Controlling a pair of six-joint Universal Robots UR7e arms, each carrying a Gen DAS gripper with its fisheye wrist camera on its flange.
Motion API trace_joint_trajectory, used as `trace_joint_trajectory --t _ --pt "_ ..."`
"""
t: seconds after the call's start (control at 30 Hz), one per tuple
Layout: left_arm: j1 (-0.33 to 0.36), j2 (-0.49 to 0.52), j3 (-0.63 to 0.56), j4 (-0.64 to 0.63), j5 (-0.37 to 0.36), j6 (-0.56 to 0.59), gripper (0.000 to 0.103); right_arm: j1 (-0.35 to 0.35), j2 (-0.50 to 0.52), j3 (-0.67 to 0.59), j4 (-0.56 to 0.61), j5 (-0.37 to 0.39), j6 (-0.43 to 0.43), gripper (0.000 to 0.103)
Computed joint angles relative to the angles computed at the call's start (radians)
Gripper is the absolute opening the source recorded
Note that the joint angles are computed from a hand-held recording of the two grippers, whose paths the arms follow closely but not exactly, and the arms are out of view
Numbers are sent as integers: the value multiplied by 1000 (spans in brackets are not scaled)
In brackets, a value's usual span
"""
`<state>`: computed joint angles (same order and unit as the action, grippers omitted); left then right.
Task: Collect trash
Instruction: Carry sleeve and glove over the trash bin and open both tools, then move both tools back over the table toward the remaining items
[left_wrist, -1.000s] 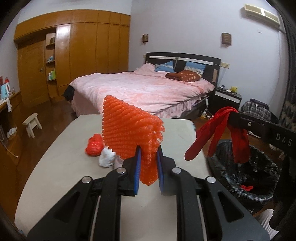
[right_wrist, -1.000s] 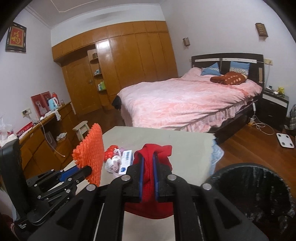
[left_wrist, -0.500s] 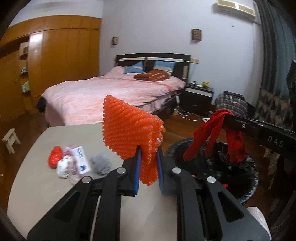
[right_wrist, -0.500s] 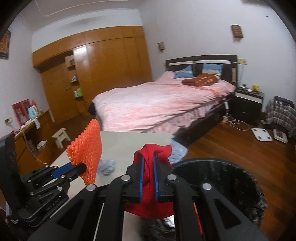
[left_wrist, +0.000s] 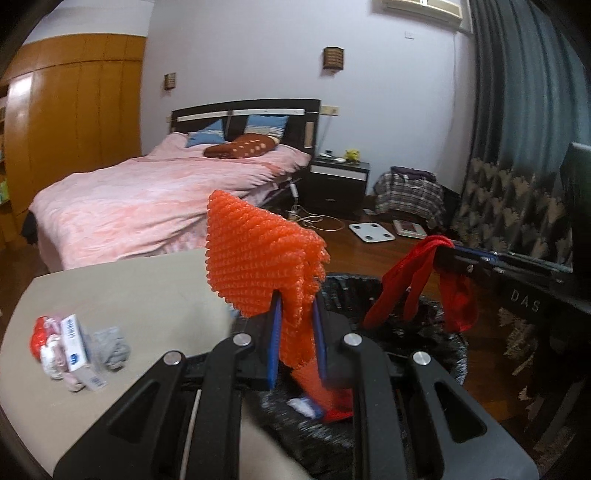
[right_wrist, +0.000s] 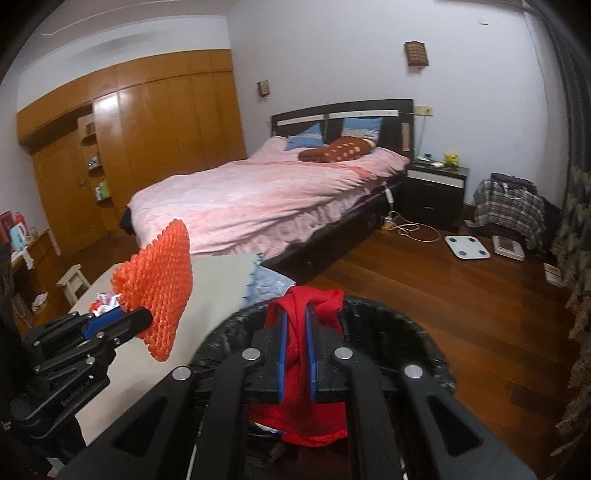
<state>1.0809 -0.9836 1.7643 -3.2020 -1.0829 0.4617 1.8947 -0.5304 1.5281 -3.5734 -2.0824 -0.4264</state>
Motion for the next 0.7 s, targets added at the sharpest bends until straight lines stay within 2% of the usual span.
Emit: trace_joint_trajectory --t 0.2,0.27,0.33,0.37,0.4,0.47,0.53,0.57,0.6,0.63,0.7 --pt "-2 37 -32 58 -72 -9 15 -17 -18 24 -26 -33 -2 12" --pt "1 40 -41 92 -100 -20 18 -20 -17 25 -32 -49 1 18" --pt "7 43 -49 126 -119 -27 21 -23 -18 31 -47 -65 6 37" --pt "10 42 -50 135 -122 -28 24 -24 -20 36 -51 -68 10 40" --pt "14 39 -47 139 -125 -26 32 -24 -20 38 -54 -70 11 44" --pt "19 36 -43 141 -124 -23 38 -26 -21 41 -60 -76 6 52" --pt "24 34 -45 142 -114 -26 42 -24 -16 40 -72 -83 5 64" --pt "26 29 -40 136 -109 -28 49 -22 -13 36 -77 -89 7 69" --pt "28 21 -29 120 -100 -26 57 -19 -8 30 -84 -97 8 80" --pt "28 15 -24 110 -93 -22 59 -16 -4 25 -94 -104 8 88" --pt "32 0 -7 82 -65 -2 67 -10 4 19 -111 -106 5 95"
